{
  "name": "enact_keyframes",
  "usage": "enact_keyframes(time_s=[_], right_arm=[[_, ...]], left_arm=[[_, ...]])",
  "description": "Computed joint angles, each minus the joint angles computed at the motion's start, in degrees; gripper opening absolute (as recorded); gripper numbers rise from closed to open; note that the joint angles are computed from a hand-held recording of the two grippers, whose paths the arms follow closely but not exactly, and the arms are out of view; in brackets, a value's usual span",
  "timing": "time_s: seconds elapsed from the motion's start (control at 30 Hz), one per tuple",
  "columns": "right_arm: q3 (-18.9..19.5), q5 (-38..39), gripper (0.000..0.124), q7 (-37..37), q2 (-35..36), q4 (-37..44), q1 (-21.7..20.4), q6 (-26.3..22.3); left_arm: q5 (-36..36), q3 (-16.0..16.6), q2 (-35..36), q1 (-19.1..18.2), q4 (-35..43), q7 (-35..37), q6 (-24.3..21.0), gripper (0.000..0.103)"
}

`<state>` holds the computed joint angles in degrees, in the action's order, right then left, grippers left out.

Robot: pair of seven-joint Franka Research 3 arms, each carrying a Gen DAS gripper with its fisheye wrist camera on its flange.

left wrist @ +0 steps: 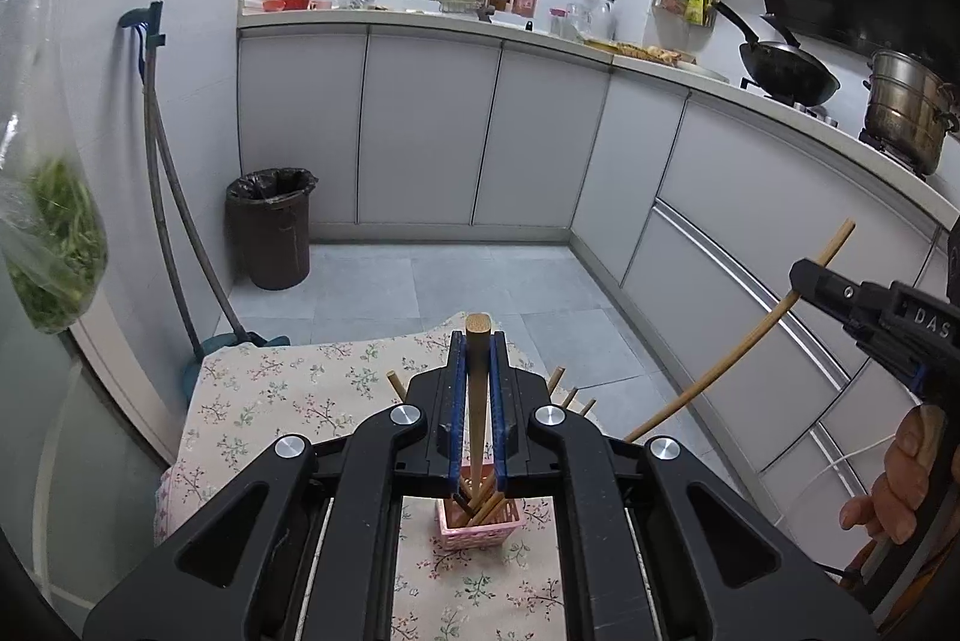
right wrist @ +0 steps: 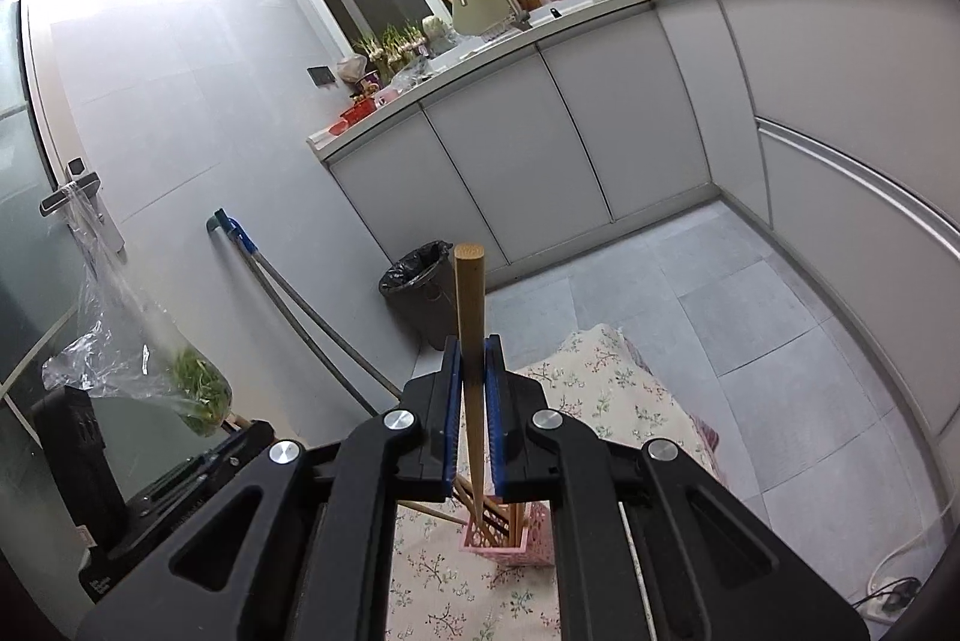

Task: Organize utensils
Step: 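Carry the upright wooden chopstick over the pink basket and lower it in with the left gripper, then open the left gripper while the right gripper lowers its wooden chopstick into the basket and opens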

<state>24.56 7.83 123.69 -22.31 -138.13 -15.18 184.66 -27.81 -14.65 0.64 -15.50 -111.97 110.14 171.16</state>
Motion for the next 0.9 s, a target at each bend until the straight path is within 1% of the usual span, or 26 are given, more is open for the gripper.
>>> enact_keyframes(time_s=[0.07,0.2,0.3,0.37,0.43,0.47,0.5,0.57,0.6,0.7,0.73,0.77,0.83,0.9], right_arm=[[0.12,-0.1,0.008,-0.03,0.62,0.04,-0.26,0.31],[-2.21,1.19,0.008,-1.19,2.51,-0.42,2.13,1.95],[-3.72,2.35,0.008,-2.52,4.03,0.24,3.81,1.69],[-3.22,2.67,0.008,-2.79,4.57,0.61,3.55,1.66],[-3.33,2.9,0.008,-3.16,4.95,0.78,3.81,1.74],[-3.38,2.99,0.008,-3.32,5.15,0.94,3.92,1.67],[-3.67,3.14,0.008,-3.47,5.35,1.08,4.24,1.6],[-3.92,3.3,0.008,-3.6,5.69,1.39,4.6,1.56],[-3.91,3.33,0.008,-3.62,5.69,1.39,4.6,1.56],[-3.59,3.32,0.008,-3.61,5.93,1.63,4.45,1.67],[-4.32,3.44,0.008,-3.93,5.96,1.47,5.24,1.8],[-3.77,3.41,0.008,-3.88,6.17,1.67,4.8,1.7],[-2.13,3.01,0.008,-3.32,6.97,2.37,3.37,1.34],[-0.11,1.97,0.008,-2.17,7.7,2.98,1.35,0.98]], left_arm=[[0.25,-0.08,0.86,0.06,0.57,-0.23,-0.35,0.007],[4.24,-0.5,2.25,0.61,1.22,-3.53,-0.35,0.007],[4.62,-1.06,2.91,1.49,1.73,-3.87,-0.71,0.007],[5.83,-1.25,3.45,1.76,2.07,-4.92,-0.87,0.007],[9.09,-1.08,4.42,1.74,2.74,-7.59,-1.42,0.008],[10.89,-1.03,4.88,1.73,2.96,-9.03,-1.88,0.01],[11.96,-1.16,5.16,1.85,3.15,-10.02,-2.14,0.014],[11.69,-1.87,5.08,2.54,2.63,-10.43,-1.5,0.041],[10.15,-2.49,4.6,3.05,1.84,-9.59,-0.03,0.043],[6.83,-3.23,3.51,3.86,0.61,-7.99,2.22,0.047],[7.58,-2.8,3.13,3.65,0.17,-9.32,2.93,0.049],[9.32,-2.2,2.85,3.3,-0.31,-11.31,3.5,0.053],[13.53,-0.96,2.18,2.79,-1.37,-16.08,4.59,0.058],[12.05,-1.19,1.6,3.19,-2.07,-15.08,4.87,0.059]])
